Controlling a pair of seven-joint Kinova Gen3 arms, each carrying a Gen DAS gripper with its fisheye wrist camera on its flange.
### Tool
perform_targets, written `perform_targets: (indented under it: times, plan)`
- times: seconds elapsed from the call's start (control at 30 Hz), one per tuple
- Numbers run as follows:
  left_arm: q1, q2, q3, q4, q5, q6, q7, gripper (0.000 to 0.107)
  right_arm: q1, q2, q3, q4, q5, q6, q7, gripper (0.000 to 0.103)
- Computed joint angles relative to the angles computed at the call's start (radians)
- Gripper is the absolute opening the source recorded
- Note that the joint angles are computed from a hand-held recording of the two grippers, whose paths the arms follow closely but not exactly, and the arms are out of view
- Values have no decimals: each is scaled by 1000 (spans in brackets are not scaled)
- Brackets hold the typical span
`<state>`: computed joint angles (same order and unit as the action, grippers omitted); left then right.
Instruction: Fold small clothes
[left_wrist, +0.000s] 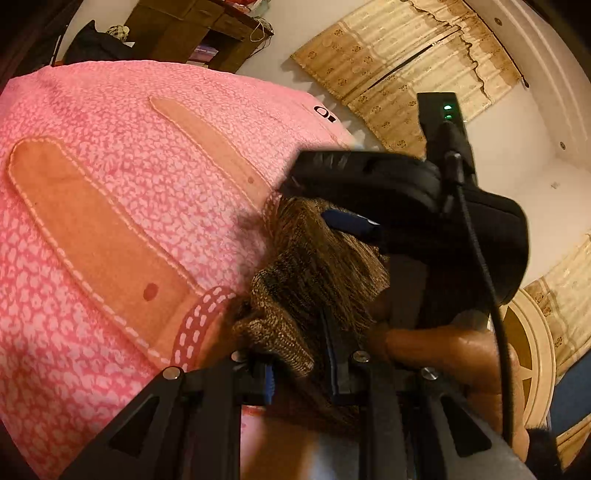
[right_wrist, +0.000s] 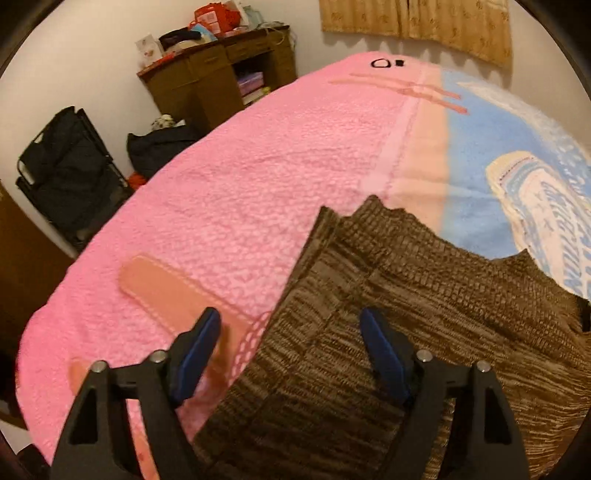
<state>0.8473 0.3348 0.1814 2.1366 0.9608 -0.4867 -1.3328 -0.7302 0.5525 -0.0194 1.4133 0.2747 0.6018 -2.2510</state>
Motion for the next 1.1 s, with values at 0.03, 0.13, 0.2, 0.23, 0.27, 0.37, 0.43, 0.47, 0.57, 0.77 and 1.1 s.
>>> perform_targets:
  times: [0.03, 0.13, 0.2, 0.23, 0.27, 0.37, 0.43, 0.47, 0.57, 0.77, 1.1]
  plan:
    - [-17, -2, 16, -4, 15, 8, -27, 21, -31, 6, 36, -11, 9, 26, -8, 59]
    - [-137, 6, 140, -39, 64, 21, -149, 20, -21, -8, 70, 14, -62, 6, 33, 29]
    - [-209, 11, 228, -52, 96, 13, -230, 9, 32, -31, 39, 47, -143, -34, 80, 17]
    - [-226, 9, 252, -59, 108, 7, -271, 9, 58, -43, 23, 67, -184, -58, 107, 14]
    - [-224, 3, 257, -61, 137, 0, -312, 9, 91, -62, -2, 100, -225, -99, 133, 12]
    - [-124, -28, 166, -88, 214, 11, -434, 9, 152, -119, -37, 195, -347, -211, 224, 11]
    - [-32, -40, 75, -113, 259, 22, -515, 9, 201, -168, -67, 262, -428, -275, 294, 11]
    - [14, -42, 29, -130, 282, 31, -556, 9, 204, -193, -57, 292, -469, -298, 334, 11]
    - [141, -38, -92, -191, 341, 62, -678, 9, 281, -275, -100, 375, -579, -352, 456, 11]
    - [90, 24, 47, -314, 433, 39, -922, 8, 504, -429, -215, 534, -817, -389, 700, 11]
    - [68, 227, 260, -564, 525, -7, -1328, 9, 566, -630, 6, 764, -1180, -328, 1107, 10]
